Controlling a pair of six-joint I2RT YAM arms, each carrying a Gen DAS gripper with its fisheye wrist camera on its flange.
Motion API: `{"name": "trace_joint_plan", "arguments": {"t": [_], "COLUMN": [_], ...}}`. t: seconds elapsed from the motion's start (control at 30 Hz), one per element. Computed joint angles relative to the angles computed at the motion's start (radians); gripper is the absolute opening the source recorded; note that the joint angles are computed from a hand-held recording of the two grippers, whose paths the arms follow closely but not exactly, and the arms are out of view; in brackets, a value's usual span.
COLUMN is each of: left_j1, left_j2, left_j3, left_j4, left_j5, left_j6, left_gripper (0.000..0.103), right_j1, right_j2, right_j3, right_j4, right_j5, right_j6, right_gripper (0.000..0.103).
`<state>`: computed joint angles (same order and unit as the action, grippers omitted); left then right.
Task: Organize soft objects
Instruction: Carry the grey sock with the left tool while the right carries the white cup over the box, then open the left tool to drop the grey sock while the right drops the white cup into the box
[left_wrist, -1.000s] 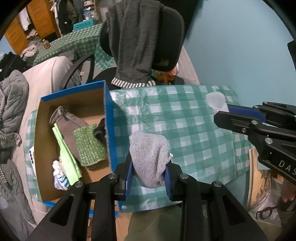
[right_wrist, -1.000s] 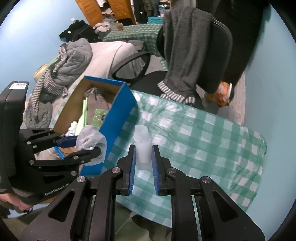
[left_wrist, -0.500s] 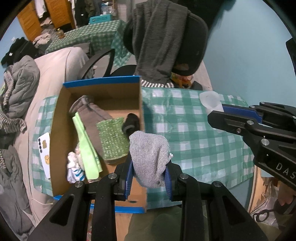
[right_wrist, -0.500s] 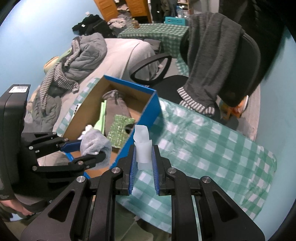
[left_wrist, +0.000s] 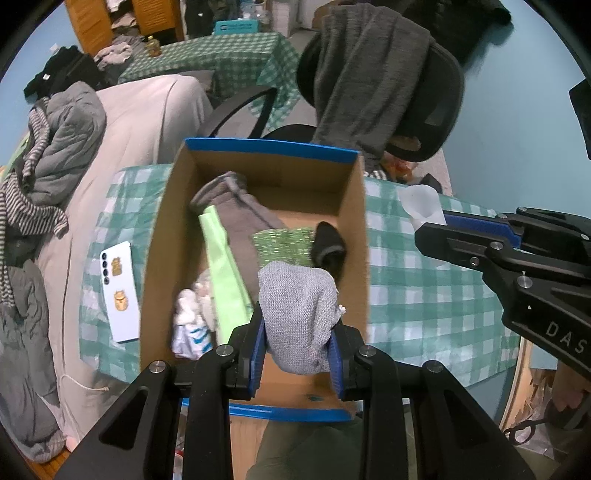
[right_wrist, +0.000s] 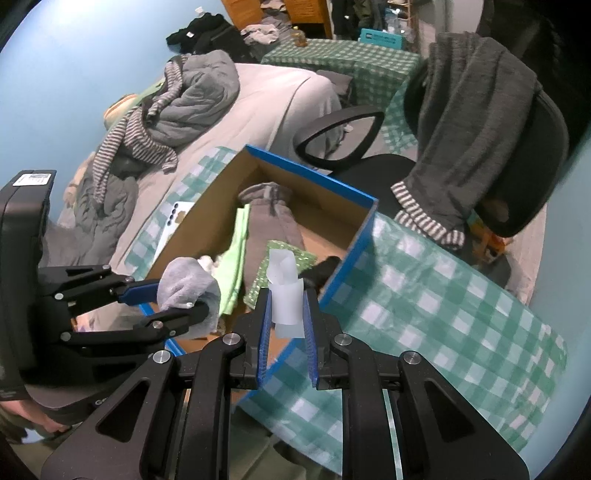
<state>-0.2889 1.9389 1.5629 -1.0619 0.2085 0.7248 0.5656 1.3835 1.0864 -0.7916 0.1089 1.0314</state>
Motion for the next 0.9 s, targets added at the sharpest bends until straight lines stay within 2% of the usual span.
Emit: {"name": "trace_joint_plan", "arguments": {"t": [0.33,0.63,0.7,0.8,0.9], "left_j1": [0.037,0.031,0.031,0.033,0.038], "left_j2": [0.183,0.278,0.291,0.31,0.323], "left_j3": [0.179,0.253,0.27,0.303,0.329], "left_j4": [-0.023,-0.028,-0.033,-0.049,-0.068], "left_j5": [-0.017,-0.043,-0.044,-0.044,-0.04], "left_j6": [0.001,-0.014,-0.014,-0.022,-0.022], "left_gripper": [0.029,0.029,0.031,0.039,0.041], "right_j1": [-0.069,-0.111,-0.118,-0.124,-0.127], "right_j2": [0.172,0.286,0.302,0.321,0.322], "right_j3": [0.063,0.12,0.134,0.159,0.174], "right_j4": [0.096,0.123,0.118,0.102,0.084], "right_j5": [-0.099,-0.157,-0.16,-0.162,-0.153], "right_j6": [-0.058,-0.08,-0.085,-0.092,-0.096], "right_gripper": [0.016,0.016,0.018,0.02,0.022]}}
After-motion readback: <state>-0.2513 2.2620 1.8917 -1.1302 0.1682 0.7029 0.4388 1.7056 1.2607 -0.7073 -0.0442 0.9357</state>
